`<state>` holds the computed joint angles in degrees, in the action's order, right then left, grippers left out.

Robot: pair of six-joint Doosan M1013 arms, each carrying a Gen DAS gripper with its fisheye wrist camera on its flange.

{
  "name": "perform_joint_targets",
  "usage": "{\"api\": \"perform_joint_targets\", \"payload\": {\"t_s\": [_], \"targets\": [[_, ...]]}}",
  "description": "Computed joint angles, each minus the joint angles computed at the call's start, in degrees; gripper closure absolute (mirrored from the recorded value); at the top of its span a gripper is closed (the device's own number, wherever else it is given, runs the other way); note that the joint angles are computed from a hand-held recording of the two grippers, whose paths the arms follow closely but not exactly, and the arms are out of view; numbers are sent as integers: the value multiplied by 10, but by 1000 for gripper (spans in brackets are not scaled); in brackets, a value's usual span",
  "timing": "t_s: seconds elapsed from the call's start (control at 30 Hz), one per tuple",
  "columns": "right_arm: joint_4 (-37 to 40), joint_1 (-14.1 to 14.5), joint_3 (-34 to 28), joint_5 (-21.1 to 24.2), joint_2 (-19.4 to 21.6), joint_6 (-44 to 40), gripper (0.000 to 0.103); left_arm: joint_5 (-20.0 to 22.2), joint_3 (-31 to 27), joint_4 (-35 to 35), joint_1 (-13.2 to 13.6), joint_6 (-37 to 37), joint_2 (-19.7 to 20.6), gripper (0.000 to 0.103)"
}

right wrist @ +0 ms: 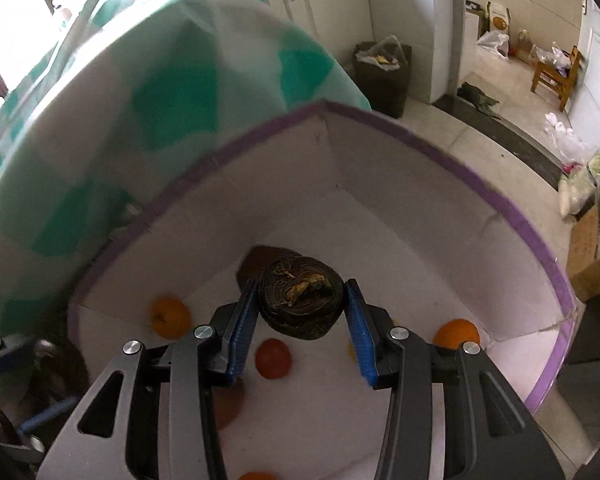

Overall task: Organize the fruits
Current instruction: 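Open both tools to drop the dark wrinkled fruits into the box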

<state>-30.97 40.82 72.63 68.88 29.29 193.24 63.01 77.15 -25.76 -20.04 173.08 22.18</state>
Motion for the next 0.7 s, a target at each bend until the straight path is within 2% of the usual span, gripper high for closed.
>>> {"api": "perform_joint_targets", "payload": {"t_s": [0.27,0.43,0.7], "targets": [[17,-2,8,-9,2,-11,60,17,-4,50,-10,-26,19,65],[37,-3,-12,10,14,-52,60,2,4,73,-20,-24,21,65],[69,-9,-31,32,27,-94,60,13,-1,97,-23,-55,32,65]]}}
